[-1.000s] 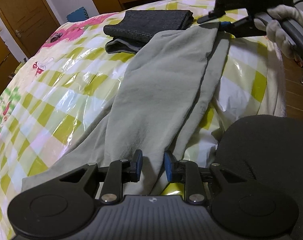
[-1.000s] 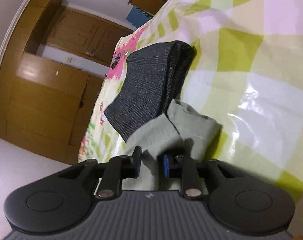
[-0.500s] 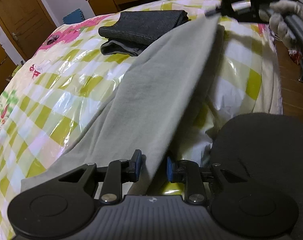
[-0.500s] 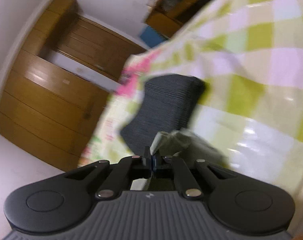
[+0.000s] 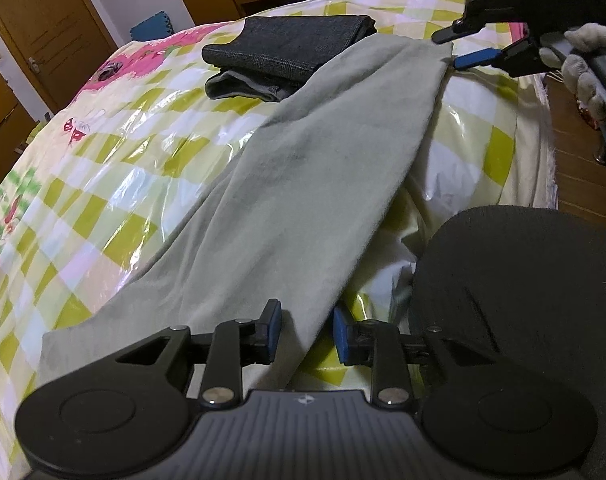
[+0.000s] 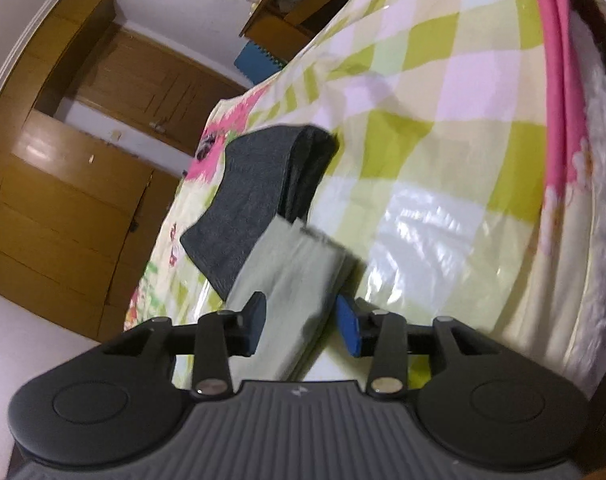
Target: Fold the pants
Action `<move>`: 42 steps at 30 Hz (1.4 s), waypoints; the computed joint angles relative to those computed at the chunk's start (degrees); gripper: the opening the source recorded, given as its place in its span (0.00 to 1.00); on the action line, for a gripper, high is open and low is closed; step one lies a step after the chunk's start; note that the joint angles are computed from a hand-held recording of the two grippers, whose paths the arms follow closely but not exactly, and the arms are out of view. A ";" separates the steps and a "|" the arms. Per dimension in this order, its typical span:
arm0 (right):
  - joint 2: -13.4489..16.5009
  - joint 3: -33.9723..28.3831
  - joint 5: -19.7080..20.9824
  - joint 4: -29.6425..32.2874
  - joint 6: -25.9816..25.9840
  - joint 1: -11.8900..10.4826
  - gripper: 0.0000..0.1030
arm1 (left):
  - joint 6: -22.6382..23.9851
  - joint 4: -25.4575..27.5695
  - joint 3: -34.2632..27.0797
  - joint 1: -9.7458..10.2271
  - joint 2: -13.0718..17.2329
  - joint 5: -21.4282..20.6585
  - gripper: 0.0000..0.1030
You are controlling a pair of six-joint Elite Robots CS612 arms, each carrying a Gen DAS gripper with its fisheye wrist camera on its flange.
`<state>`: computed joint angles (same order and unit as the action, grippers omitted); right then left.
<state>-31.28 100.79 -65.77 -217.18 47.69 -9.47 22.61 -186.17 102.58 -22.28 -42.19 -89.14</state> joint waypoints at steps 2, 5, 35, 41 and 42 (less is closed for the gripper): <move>0.30 -1.07 -0.91 1.01 0.86 0.26 0.21 | -0.15 -0.05 0.04 -0.02 -0.05 0.00 0.41; -0.29 -2.02 -2.53 2.47 -1.44 0.75 0.06 | -0.07 -0.14 0.26 0.09 -0.18 -0.13 0.43; -2.06 -4.97 -3.88 16.49 -10.44 1.39 0.31 | -1.52 -0.50 0.26 0.64 0.06 -1.23 0.46; -1.14 -2.29 -0.66 9.70 -2.20 0.54 0.33 | -0.56 -0.63 0.26 0.66 0.06 -1.20 0.46; -1.16 -1.77 -0.02 8.68 -1.27 0.37 0.34 | -0.55 -1.03 0.43 0.68 -0.02 -1.05 0.46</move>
<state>-32.44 99.02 -65.79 -208.50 46.43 -9.10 22.05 -187.19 103.01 -21.60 -42.21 -90.19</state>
